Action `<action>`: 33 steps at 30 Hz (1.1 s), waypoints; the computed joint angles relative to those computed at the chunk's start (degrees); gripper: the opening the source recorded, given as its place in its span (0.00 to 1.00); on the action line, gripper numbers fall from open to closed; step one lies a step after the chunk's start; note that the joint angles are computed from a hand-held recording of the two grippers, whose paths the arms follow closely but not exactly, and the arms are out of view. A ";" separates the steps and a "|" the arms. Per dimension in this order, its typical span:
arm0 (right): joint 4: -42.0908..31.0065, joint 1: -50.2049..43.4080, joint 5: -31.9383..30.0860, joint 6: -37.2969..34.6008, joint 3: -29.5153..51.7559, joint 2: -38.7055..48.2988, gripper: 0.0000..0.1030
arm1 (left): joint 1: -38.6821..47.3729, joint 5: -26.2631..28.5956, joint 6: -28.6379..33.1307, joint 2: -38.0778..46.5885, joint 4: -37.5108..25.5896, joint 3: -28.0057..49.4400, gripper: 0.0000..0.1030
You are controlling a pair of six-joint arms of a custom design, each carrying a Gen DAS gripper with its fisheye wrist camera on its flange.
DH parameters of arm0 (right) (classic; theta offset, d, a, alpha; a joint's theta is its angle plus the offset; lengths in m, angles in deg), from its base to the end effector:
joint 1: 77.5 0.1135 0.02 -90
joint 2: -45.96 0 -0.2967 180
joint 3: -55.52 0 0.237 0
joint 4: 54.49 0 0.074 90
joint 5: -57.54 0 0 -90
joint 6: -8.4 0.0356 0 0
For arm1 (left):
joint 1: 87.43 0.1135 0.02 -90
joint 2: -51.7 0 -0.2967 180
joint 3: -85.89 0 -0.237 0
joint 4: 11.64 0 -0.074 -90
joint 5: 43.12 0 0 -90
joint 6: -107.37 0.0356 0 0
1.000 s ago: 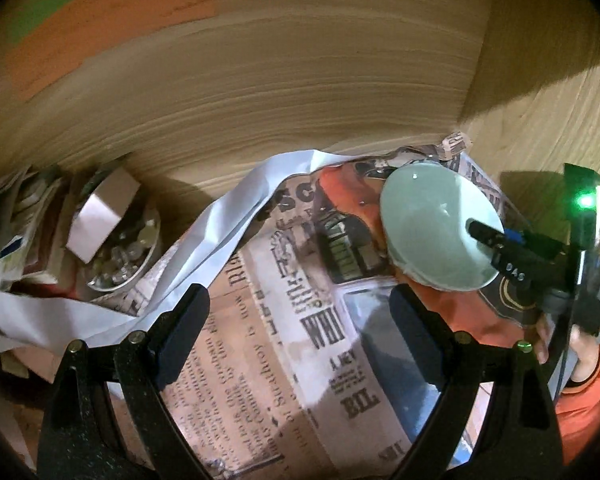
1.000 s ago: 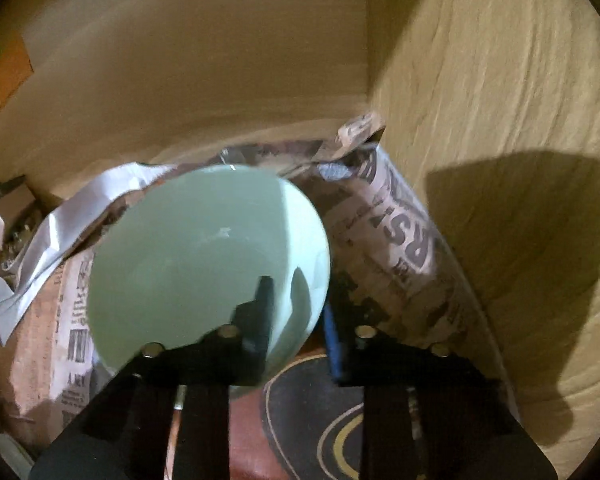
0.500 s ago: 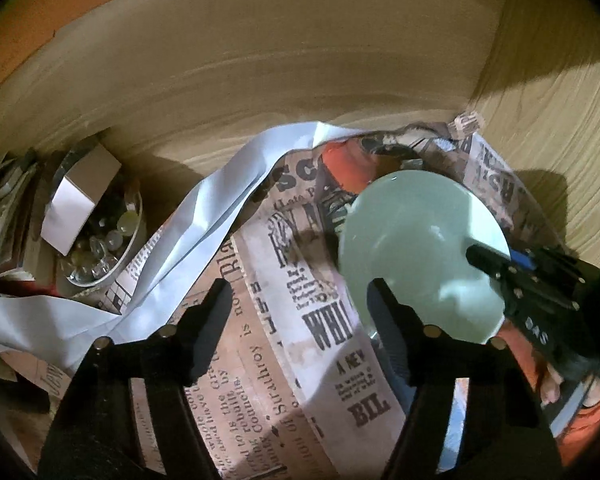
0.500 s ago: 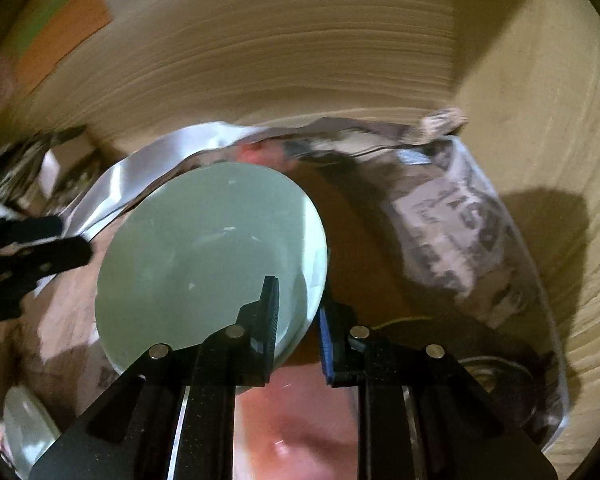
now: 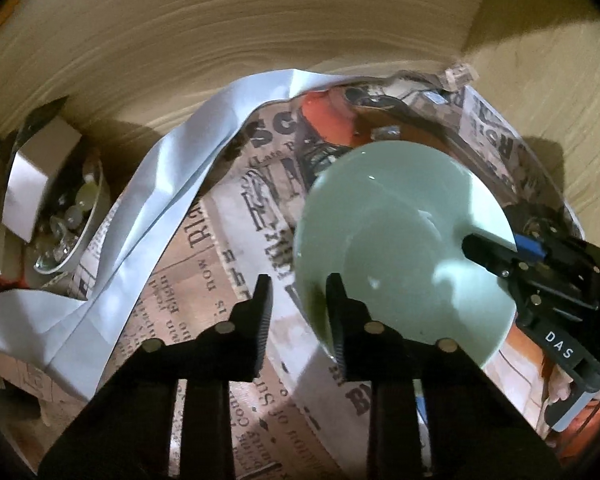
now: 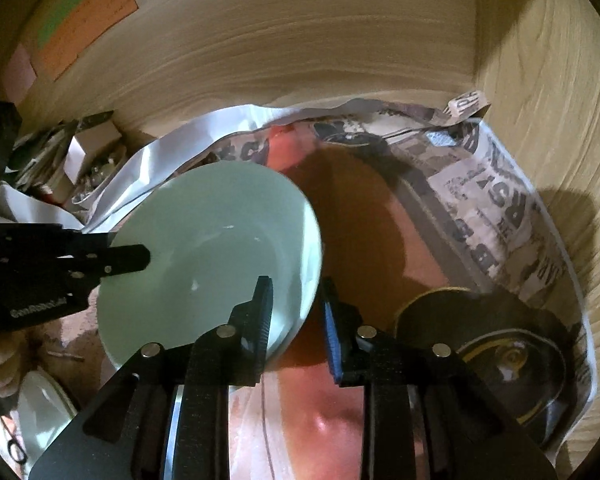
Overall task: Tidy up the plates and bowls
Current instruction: 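Close both grippers on the mint-green bowl rim and lift it, then carry the mint-green bowl with both grippers over the white bowl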
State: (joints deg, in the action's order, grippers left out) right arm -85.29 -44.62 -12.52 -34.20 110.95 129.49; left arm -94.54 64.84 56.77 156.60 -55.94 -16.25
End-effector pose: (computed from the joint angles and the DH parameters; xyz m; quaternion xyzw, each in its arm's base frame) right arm 0.2175 0.1261 0.2047 0.1659 0.9354 0.0427 0.3094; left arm 0.3379 -0.0532 0.1903 0.4081 0.8855 -0.1034 0.1966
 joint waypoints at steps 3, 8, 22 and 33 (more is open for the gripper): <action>0.77 0.13 -0.78 0.11 0.01 0.30 0.20 | -0.55 -0.06 1.19 0.17 -0.69 -0.23 0.14; 0.03 1.16 0.48 2.09 0.49 0.48 0.18 | -0.58 -0.42 1.07 -0.24 -0.33 -0.66 0.14; -6.23 9.17 9.33 7.28 4.41 -4.05 0.18 | 4.48 5.10 4.08 -9.06 -3.14 -2.95 0.14; -13.37 19.67 19.28 12.01 10.95 -4.31 0.18 | 15.31 15.02 10.92 -15.56 -9.51 -3.20 0.14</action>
State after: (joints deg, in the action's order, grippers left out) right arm -98.66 -24.95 6.75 -22.19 121.90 125.18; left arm -79.23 79.86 67.69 141.04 -65.45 -19.45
